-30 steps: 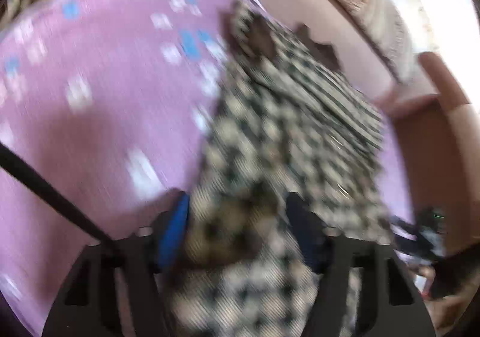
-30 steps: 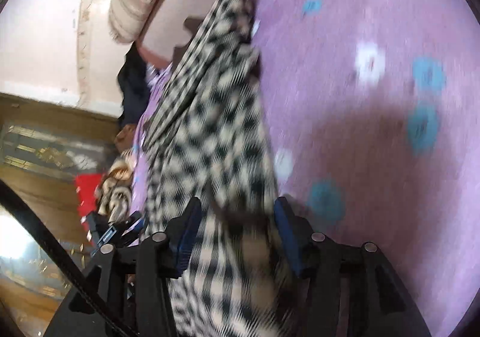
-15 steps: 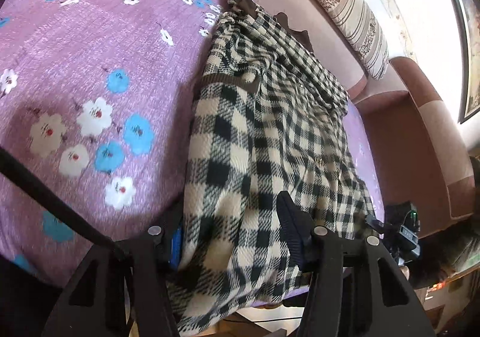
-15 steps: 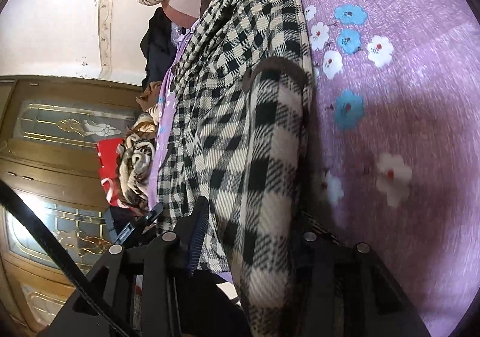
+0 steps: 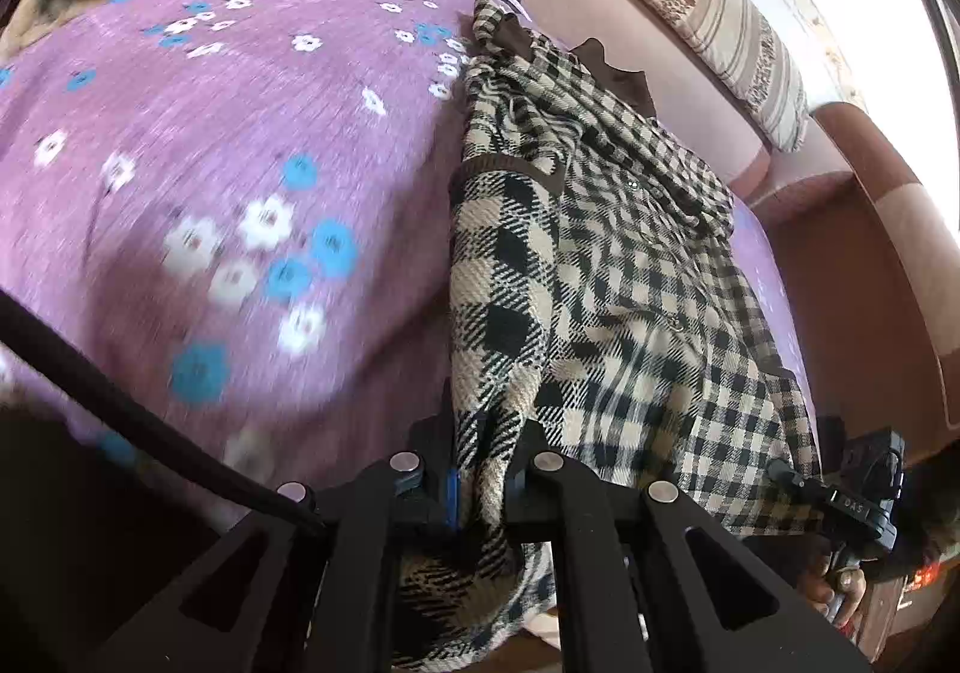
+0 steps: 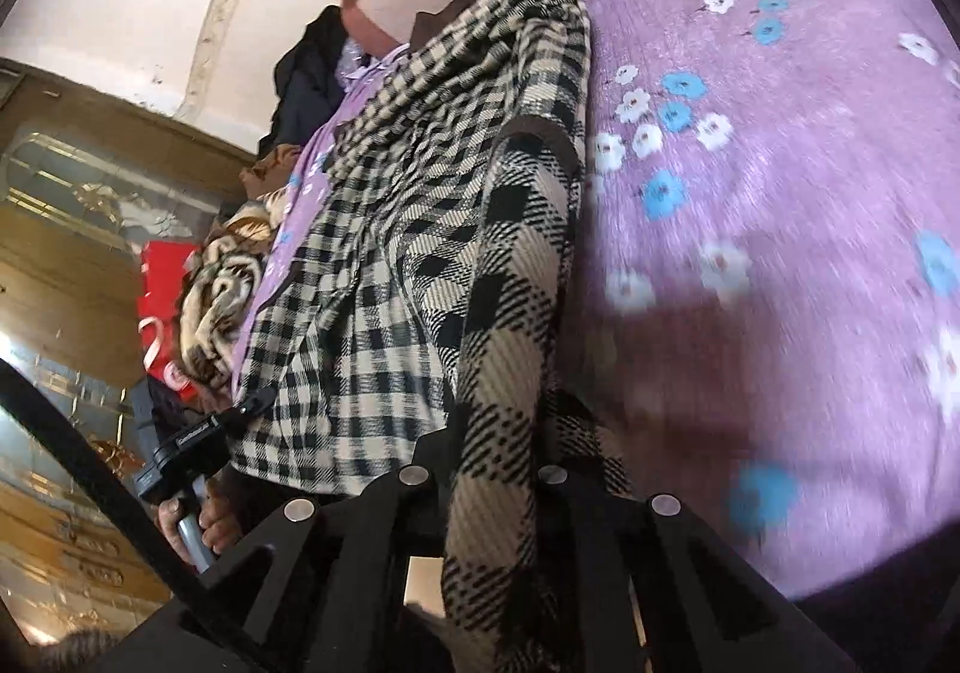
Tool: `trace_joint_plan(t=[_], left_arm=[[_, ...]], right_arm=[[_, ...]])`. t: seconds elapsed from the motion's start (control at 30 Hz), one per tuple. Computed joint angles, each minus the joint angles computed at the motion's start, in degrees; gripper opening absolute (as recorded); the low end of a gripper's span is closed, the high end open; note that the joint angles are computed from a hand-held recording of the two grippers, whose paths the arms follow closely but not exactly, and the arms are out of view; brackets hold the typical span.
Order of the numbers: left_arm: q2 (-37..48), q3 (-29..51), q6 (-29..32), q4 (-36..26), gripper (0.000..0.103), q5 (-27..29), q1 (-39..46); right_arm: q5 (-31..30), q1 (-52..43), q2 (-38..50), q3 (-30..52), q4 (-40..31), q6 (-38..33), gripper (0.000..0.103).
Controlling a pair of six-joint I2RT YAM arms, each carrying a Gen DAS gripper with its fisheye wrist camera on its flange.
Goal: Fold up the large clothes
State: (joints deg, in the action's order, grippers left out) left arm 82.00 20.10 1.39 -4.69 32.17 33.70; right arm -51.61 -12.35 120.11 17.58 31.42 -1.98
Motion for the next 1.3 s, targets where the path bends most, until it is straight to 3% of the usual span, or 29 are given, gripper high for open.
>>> trace_joint_plan(t=[0.2, 0.3, 0.37, 0.5, 0.63, 0.8, 0.9, 1.07, 1.17, 1.3], left_arm=[[-2.76, -1.89, 7.64, -7.95, 0.007, 3.53, 5.45], [-2.46, 0.82, 8.09, -10.8, 0.007, 4.51, 5.26], [-2.94, 3.79, 8.03, -14.18, 0.007, 4.59, 4.12], [0.01, 12.87, 4.6, -15.87, 0.008, 3.65, -0.35], [9.44, 25.22, 0.62, -14.23, 0.008, 1.05, -4.73], [26.85, 45.6, -5.69, -15.07, 0.008, -2.06, -11.33], [37.04, 58.64, -10.29, -16.1, 0.008, -2.53, -13.61], [51.6, 78.06, -16.42, -18.44, 0.008, -4.91, -14.95], [59.62, 89.11, -17.43, -22.94, 0.008, -4.41, -15.06], [63.92, 94.39, -16.97, -22.85, 0.01, -2.03, -14.79]], right_arm=[[-2.92, -11.04, 6.42, 1.05, -19.14, -24.01, 0.007], [-4.5, -14.29, 7.68, 4.33, -28.23, -29.44, 0.007], [-5.49, -15.09, 3.12, 5.78, -34.01, -30.39, 0.007], [-7.75, -11.84, -8.42, 9.04, -37.47, -22.22, 0.008], [-7.01, -4.86, -12.02, 15.08, -26.71, -2.35, 0.008], [-4.09, 2.29, -3.28, 31.24, -20.09, 14.38, 0.009], [-2.2, 5.37, 4.32, 43.33, -20.41, 21.45, 0.01], [1.71, 7.56, 16.64, 60.74, -23.41, 27.89, 0.014], [2.64, 7.96, 23.2, 69.66, -26.53, 30.72, 0.015], [1.96, 8.29, 29.3, 78.69, -29.69, 32.7, 0.019]])
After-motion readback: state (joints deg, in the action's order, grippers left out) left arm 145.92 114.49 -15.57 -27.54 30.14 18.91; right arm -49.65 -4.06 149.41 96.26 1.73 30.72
